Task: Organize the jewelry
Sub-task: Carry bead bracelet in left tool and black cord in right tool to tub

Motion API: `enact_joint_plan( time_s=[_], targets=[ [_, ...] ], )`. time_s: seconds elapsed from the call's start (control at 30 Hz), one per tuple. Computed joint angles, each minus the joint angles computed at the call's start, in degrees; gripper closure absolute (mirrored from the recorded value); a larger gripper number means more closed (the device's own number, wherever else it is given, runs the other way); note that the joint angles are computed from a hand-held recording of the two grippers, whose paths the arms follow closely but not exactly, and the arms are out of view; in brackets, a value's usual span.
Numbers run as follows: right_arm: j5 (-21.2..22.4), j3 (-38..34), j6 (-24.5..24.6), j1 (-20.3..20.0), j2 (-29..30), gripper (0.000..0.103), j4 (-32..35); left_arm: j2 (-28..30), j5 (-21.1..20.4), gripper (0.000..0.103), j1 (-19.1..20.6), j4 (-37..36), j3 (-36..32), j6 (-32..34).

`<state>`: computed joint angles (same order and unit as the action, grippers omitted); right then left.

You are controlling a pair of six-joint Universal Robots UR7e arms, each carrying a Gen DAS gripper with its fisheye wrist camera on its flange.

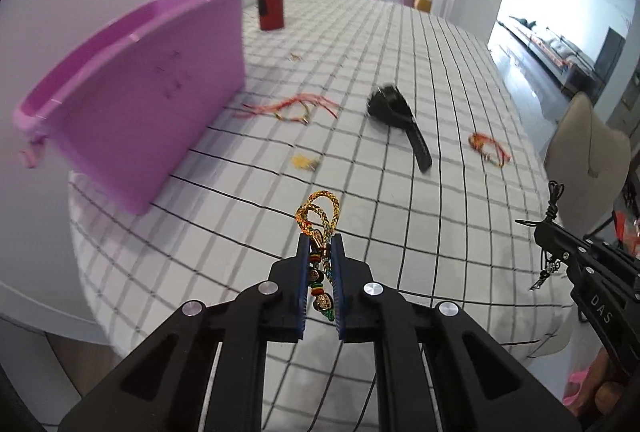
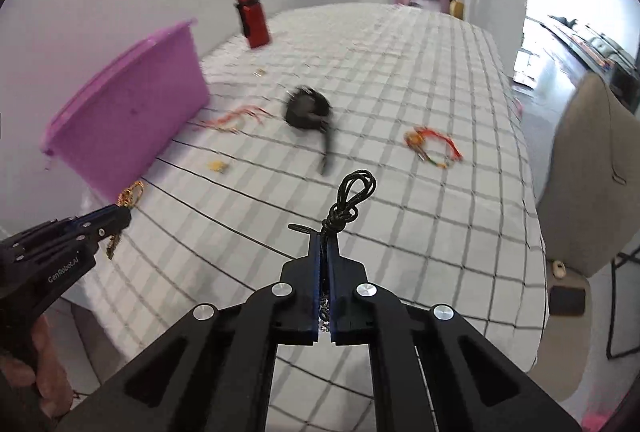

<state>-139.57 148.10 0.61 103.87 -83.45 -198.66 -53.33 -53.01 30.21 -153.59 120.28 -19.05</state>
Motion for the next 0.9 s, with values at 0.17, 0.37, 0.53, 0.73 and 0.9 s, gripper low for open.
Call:
enact_joint_plan(
  time_s=[0.17,0.37,0.53,0.73,0.9],
  targets=[
    [-0.36,-6.39,-0.18,5.86,0.48,0.1,7.35,-5.66,2.23,0.092,0.13,4.49,-1.82,-1.16],
    [2.16,-16.66,-3.55,9.85,6.48,0.1,10.38,-9.7,6.4,0.092,2.92,4.37,-5.81,2.27],
    [5.15,-27.91,-6.65,10.81,15.22,0.1,10.43,-9.55,7.71,0.092,7.57,2.19,-11.26,9.06],
    [7.05,-44.4,-8.05,10.66,27.71,0.1,14.96,-5.39,5.17,0.092,15.41,1.34,-22.35,20.53],
    [8.63,-55.53,-4.63,9.33,35.32,0.1,22.64,-0.57,1.38,0.092,20.87,6.74,-32.31,24.38]
  ],
)
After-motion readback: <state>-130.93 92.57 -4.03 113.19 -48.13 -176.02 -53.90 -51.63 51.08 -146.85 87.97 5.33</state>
